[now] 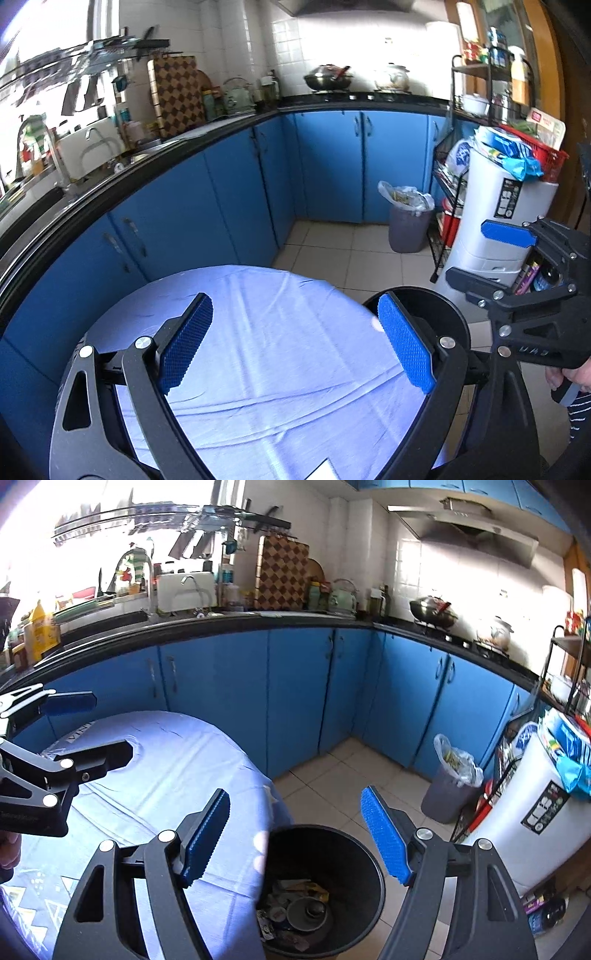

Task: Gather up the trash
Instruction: 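Move both tools back over the table toward the orange box and clear lid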

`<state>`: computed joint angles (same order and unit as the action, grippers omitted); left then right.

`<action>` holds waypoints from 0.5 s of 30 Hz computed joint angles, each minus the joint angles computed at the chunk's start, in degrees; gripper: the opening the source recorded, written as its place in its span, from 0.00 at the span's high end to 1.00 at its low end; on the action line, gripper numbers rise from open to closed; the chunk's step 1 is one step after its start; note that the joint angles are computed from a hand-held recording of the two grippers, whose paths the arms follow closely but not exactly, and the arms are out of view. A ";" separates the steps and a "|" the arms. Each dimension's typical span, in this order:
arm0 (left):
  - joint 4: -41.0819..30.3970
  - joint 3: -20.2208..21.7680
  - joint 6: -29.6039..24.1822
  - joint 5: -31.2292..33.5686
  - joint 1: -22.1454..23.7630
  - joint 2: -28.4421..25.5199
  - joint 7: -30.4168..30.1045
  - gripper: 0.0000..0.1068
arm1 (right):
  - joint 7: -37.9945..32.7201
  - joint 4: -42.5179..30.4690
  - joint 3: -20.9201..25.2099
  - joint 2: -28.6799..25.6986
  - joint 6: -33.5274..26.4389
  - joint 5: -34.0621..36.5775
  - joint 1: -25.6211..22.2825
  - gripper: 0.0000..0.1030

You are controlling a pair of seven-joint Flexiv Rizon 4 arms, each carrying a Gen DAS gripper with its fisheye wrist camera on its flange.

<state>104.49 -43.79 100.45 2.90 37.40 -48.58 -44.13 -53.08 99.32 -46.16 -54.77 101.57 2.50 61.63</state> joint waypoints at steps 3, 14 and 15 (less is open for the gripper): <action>1.02 -1.12 0.85 0.39 2.53 0.11 -0.50 0.16 | -0.05 -0.71 -0.94 -0.07 -0.48 -0.34 1.32 0.30; 3.04 -3.18 2.55 2.91 11.37 -0.43 -3.83 0.16 | 0.02 -6.39 -1.09 -0.96 -3.45 -5.36 3.36 0.30; 3.06 -3.03 2.64 3.03 11.91 -0.51 -4.12 0.16 | 0.14 -7.31 -0.59 -1.11 -3.84 -6.09 3.08 0.30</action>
<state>107.55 -46.82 103.09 5.93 49.32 -49.09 -48.25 -52.94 92.01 -46.75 -55.88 97.74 -3.60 64.71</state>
